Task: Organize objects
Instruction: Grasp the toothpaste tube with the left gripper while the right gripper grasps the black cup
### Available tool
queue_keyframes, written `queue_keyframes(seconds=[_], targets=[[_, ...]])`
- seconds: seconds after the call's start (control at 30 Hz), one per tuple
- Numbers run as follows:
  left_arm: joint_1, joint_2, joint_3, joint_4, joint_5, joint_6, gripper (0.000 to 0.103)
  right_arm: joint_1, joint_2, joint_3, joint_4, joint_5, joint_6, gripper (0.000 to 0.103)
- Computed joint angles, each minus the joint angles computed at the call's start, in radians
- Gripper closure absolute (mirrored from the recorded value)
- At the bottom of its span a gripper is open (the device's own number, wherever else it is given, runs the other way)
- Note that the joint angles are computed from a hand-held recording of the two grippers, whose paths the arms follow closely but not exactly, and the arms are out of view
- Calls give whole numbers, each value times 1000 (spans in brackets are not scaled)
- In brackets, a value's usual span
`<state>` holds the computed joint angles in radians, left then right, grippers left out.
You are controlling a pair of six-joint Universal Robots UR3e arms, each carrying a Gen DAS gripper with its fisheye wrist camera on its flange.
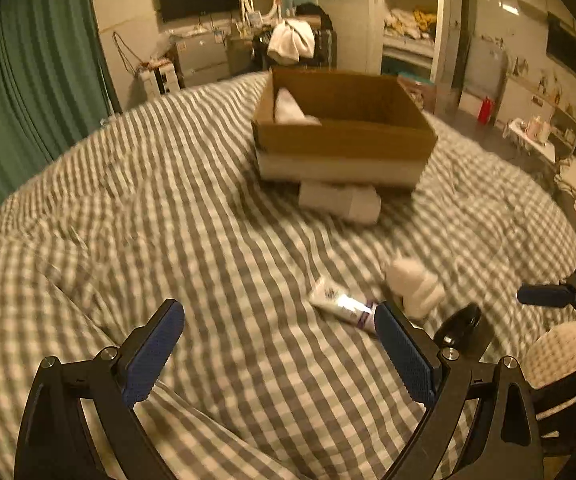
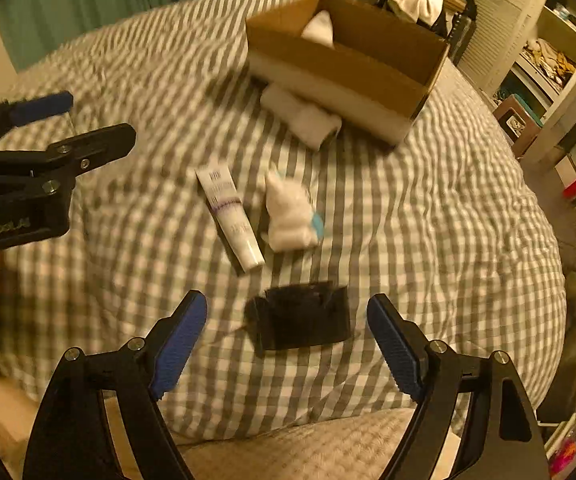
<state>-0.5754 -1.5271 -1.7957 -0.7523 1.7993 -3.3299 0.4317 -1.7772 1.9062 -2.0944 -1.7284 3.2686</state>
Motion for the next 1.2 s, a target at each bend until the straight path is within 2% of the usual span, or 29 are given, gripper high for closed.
queue_keyframes(seconds=[0.1,0.2,0.37,0.47,0.5,0.53,0.67,0.83,0.93,0.97,1.03,1.1,1.13,1.2], targets=[[-13,-42,2,-25,5,-6,4,0,18,60,-53,-26,-17,20],[-24,-78,11,-28,32,-10,4,-30,7,111,-90,-7,-47,20],[10,-96,-2,-11,-8,-37,4,-64,71,153,-186,49,-89,20],[30,-104,-5,-4,-35,-47,4,-52,139,149,-234,33,-92,20],[34,-110,-4,-1,-42,-53,4,-53,156,149,-246,34,-94,23],[37,-114,0,0,-51,-57,4,-57,161,154,-260,35,-92,39],[22,-147,39,-15,-57,-79,4,-155,33,217,-279,133,-113,39],[-30,-232,113,-11,-42,-157,4,-210,-108,216,-278,48,-167,39],[-53,-288,151,-1,-54,-216,4,-284,-172,246,-278,94,-194,39],[-65,-316,171,-5,-48,-217,7,-303,-178,247,-275,113,-201,39],[-86,-374,213,-21,-22,-214,20,-360,-209,269,-257,169,-220,39],[-84,-405,206,22,-42,-220,41,-380,-190,256,-252,186,-216,39],[-84,-420,214,24,-47,-222,43,-379,-186,260,-256,181,-213,39],[-84,-445,230,34,-67,-198,59,-380,-175,267,-266,178,-209,39]])
